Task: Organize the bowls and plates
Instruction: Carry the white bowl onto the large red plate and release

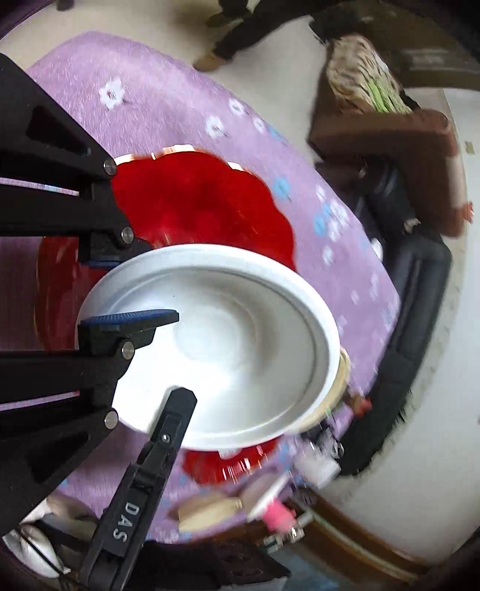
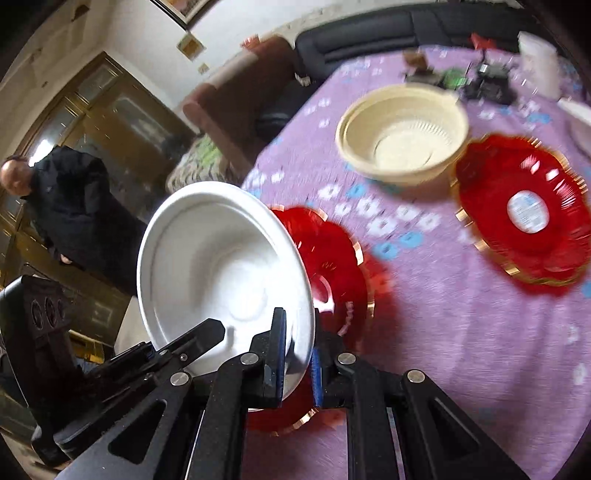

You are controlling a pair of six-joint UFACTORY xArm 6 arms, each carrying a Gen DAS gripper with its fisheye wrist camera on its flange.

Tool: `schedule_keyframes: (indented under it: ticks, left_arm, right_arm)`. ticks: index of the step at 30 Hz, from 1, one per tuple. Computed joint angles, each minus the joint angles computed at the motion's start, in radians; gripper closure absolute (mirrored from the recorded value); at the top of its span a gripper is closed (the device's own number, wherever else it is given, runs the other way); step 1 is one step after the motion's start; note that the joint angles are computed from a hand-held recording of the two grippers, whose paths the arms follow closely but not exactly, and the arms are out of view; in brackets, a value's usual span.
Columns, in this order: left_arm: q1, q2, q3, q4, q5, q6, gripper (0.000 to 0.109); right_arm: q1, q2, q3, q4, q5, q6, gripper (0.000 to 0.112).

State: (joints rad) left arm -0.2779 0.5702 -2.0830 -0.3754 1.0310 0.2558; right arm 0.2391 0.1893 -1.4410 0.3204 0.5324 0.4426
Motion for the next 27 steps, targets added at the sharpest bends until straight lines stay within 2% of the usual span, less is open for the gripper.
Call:
schedule_keyframes:
  ticks: [2, 4, 7, 9, 12, 14, 18, 27]
  left_arm:
    - [0.000, 0.021, -0.018, 0.054, 0.022, -0.026, 0.085]
    - [0.003, 0.018, -0.013, 0.065, 0.026, -0.032, 0.066]
    - [0.004, -0.067, 0.116, 0.083, -0.101, -0.032, 0.047]
    - [0.006, -0.104, 0.172, 0.094, -0.175, -0.042, 0.040]
    - [0.012, -0.144, 0.230, 0.088, -0.246, -0.046, 0.040]
    - [0.018, -0.151, 0.236, 0.057, -0.259, -0.032, 0.039]
    - [0.027, -0.176, 0.257, -0.012, -0.263, 0.000, 0.039]
    - [0.011, -0.242, 0.339, -0.061, -0.303, 0.013, 0.036]
  right_arm:
    - [0.006, 0.031, -0.026, 0.007, 0.021, 0.000, 0.099]
    - [0.013, 0.063, -0.052, -0.011, 0.043, 0.001, 0.099]
    - [0.025, 0.094, -0.087, -0.152, 0.069, 0.073, 0.098]
    - [0.032, 0.107, -0.103, -0.262, 0.071, 0.129, 0.098]
    - [0.038, 0.116, -0.112, -0.371, 0.068, 0.181, 0.098]
    - [0.034, 0.110, -0.099, -0.396, 0.050, 0.189, 0.096]
    - [0.035, 0.069, -0.043, -0.470, 0.004, 0.243, 0.082]
    - [0.039, -0.079, 0.122, -0.678, -0.093, 0.401, 0.071]
